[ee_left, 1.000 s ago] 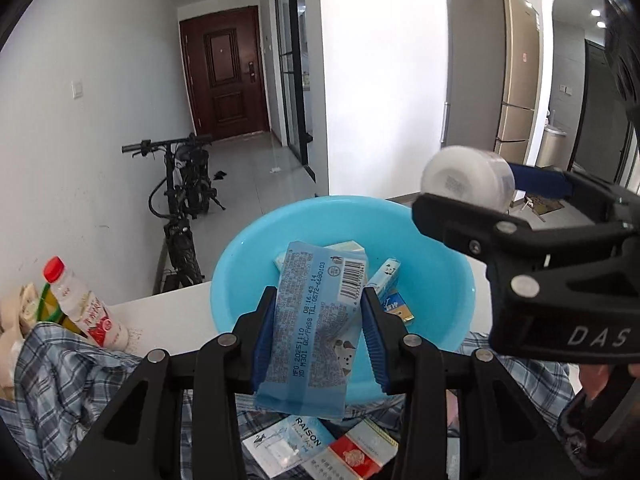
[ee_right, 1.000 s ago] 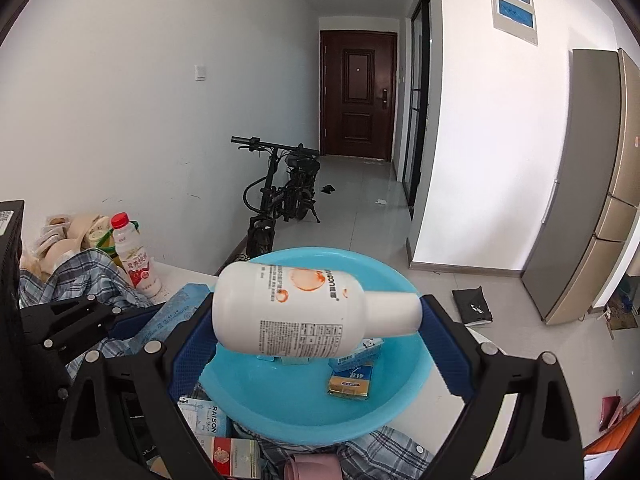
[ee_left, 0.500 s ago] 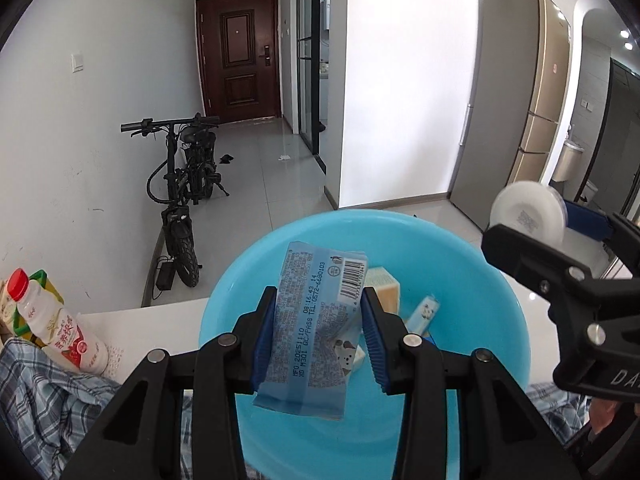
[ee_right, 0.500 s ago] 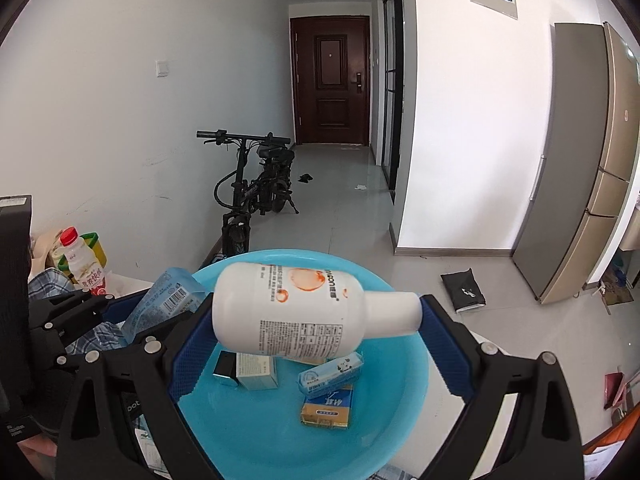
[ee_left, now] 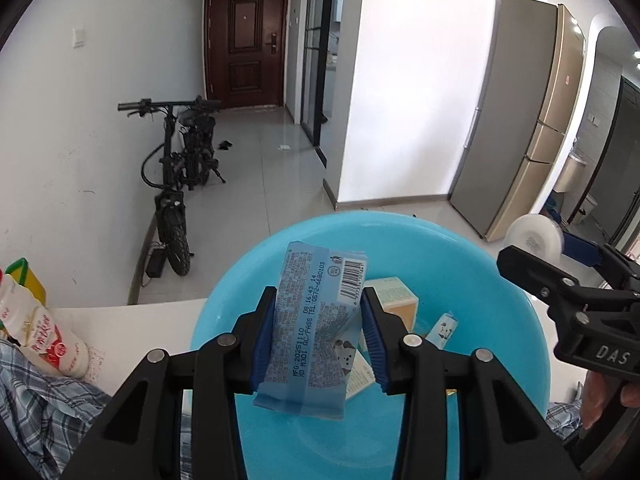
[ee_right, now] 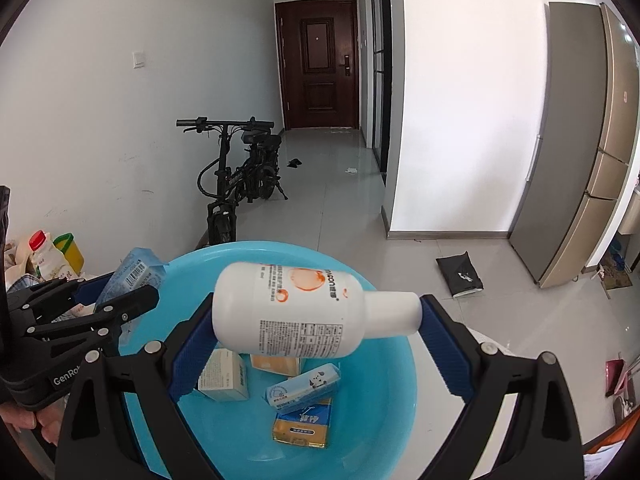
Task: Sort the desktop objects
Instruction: 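Lower the blue packet into the basin and open the left tool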
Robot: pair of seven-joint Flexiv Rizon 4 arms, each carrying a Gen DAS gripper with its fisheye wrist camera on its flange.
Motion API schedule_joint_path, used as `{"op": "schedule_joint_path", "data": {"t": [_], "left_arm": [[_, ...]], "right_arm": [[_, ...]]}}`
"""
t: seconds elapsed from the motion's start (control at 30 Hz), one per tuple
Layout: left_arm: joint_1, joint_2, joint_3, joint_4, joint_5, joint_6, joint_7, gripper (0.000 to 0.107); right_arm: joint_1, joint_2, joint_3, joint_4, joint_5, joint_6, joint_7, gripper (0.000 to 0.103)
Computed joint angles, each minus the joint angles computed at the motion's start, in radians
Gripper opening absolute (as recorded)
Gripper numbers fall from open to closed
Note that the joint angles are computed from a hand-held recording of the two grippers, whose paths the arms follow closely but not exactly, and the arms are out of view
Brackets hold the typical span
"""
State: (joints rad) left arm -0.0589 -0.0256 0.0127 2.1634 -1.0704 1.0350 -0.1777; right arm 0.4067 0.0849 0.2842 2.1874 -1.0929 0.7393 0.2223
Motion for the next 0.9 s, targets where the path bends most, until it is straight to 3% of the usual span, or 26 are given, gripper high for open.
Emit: {"op": "schedule_joint_path", "data": {"t": [0.33,0.9], "left_arm": [[0.026,-0.086,-0.021,-0.039,0.121,-0.024,-0.105,0.042],[0.071,-0.151,-0.04,-0.092,0.187,-0.071,-0.209,0.042]], "right_arm": [[0.007,-0.04,-0.014,-0.016,0.043,0.006,-0.045,0.094],[0.012,-0.046,-0.023,-0.012,0.063,0.006,-0.061,0.094]]}}
